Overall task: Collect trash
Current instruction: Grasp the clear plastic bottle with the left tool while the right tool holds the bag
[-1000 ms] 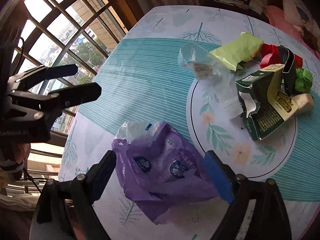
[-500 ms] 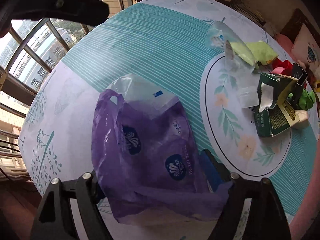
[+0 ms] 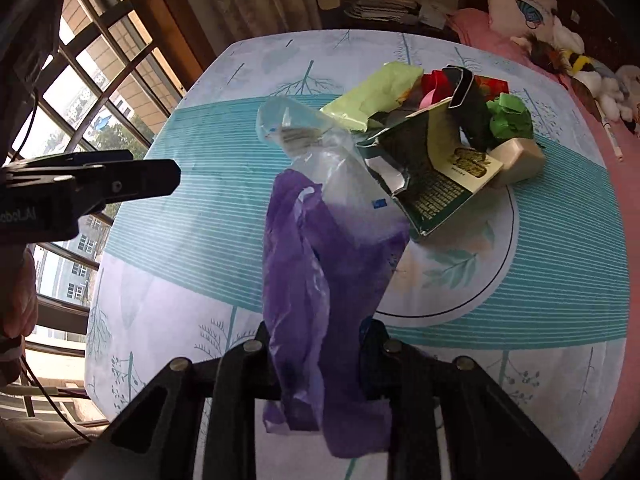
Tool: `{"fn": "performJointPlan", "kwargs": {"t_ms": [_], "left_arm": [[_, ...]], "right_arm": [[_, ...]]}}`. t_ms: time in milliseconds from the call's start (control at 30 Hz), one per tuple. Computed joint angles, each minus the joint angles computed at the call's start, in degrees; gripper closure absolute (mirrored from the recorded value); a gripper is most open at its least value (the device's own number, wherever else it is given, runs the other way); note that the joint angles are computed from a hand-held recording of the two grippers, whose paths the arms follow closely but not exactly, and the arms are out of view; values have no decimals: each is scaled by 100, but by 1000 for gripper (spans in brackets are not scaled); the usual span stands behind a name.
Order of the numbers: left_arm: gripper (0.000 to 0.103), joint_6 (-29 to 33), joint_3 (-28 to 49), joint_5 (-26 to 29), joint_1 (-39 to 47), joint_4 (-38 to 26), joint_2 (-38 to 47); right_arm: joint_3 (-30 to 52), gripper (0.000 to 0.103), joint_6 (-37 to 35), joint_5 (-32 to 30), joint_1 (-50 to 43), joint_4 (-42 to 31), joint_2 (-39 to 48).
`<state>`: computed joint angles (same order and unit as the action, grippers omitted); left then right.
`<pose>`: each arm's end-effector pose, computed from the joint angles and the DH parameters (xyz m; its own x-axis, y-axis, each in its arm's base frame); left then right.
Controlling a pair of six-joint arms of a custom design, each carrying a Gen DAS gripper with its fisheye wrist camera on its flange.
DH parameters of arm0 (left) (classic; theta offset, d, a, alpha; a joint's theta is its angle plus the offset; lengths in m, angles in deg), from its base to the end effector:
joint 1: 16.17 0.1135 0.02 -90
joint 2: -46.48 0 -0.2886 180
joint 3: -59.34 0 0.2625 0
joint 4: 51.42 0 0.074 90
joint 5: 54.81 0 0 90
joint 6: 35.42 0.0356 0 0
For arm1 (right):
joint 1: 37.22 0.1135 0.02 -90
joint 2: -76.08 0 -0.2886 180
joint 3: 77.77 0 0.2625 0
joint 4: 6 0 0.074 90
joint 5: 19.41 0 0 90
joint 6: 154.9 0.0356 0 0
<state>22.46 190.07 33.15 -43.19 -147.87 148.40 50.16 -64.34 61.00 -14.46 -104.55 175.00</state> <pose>0.3135 -0.1585 0.4210 -0.9327 -0.1208 -0.3397 -0.0637 0.9826 -0.1744 0.3043 0.1341 0.4237 -0.8682 -0.3538 -0.3480 -0.4267 0.8902 0.1595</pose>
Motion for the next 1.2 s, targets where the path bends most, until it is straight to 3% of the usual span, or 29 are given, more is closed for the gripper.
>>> {"fn": "performJointPlan", "kwargs": {"t_ms": [367, 633, 800, 900, 967, 1200], "left_arm": [[18, -1052, -182, 942, 284, 901, 551], [19, -2069, -428, 1217, 346, 1803, 883], [21, -2631, 240, 946, 246, 1693, 1436], [42, -2713, 1004, 890, 204, 1305, 1941], [43, -2648, 1334, 800, 159, 1133, 2136], [44, -2338, 509, 624, 64, 1218, 1414]], "right_arm": [[1049, 80, 791, 185, -293, 169, 430], [476, 80, 1062, 212, -415, 414, 184], [22, 80, 1161, 203, -544, 489, -102], [-139, 80, 1158, 190, -627, 481, -214], [-246, 80, 1137, 168, -677, 485, -284], [-524, 81, 965, -3, -770, 437, -526]]}}
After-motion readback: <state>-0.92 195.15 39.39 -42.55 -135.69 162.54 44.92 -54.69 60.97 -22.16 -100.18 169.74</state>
